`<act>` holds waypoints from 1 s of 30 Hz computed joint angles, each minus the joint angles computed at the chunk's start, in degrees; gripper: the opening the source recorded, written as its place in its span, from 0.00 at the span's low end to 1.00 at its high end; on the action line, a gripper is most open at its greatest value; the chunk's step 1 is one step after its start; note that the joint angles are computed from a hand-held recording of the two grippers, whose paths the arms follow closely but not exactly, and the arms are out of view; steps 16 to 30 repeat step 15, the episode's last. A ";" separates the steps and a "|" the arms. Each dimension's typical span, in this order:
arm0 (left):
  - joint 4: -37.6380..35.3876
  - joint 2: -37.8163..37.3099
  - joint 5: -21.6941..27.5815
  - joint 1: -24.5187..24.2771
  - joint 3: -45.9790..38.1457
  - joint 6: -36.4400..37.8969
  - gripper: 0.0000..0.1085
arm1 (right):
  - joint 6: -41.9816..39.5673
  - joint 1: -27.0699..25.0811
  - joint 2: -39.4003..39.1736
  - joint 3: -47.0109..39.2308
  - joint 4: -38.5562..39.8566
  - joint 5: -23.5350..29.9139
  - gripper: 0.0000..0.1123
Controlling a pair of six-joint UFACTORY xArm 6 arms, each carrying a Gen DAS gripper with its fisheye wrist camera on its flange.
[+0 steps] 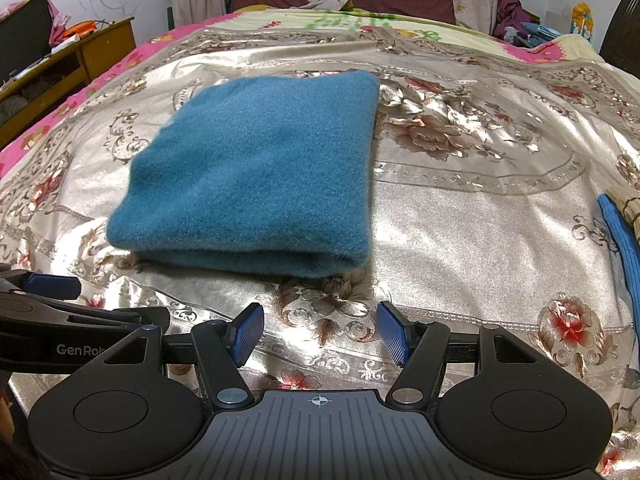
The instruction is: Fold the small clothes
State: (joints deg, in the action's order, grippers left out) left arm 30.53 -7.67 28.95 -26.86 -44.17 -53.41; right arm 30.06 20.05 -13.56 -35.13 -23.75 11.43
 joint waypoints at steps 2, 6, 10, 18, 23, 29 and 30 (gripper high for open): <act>0.24 -0.10 -0.13 0.04 0.08 -0.15 0.86 | 0.10 0.01 0.05 -0.02 -0.10 -0.05 0.56; 1.21 -0.12 -0.28 0.08 0.06 -0.82 0.86 | 0.72 0.04 -0.18 -0.01 -0.53 0.10 0.56; 1.98 -0.12 -0.09 0.00 0.03 -1.44 0.86 | 0.56 0.08 -0.15 -0.07 -0.43 0.18 0.56; 3.94 -0.17 0.74 -0.39 -0.19 -3.11 0.86 | 0.64 0.16 -0.29 -0.04 -0.42 0.32 0.58; 3.94 -0.17 0.74 -0.39 -0.19 -3.11 0.86 | 0.64 0.16 -0.29 -0.04 -0.42 0.32 0.58; 3.94 -0.17 0.74 -0.39 -0.19 -3.11 0.86 | 0.64 0.16 -0.29 -0.04 -0.42 0.32 0.58; 3.94 -0.17 0.74 -0.39 -0.19 -3.11 0.86 | 0.64 0.16 -0.29 -0.04 -0.42 0.32 0.58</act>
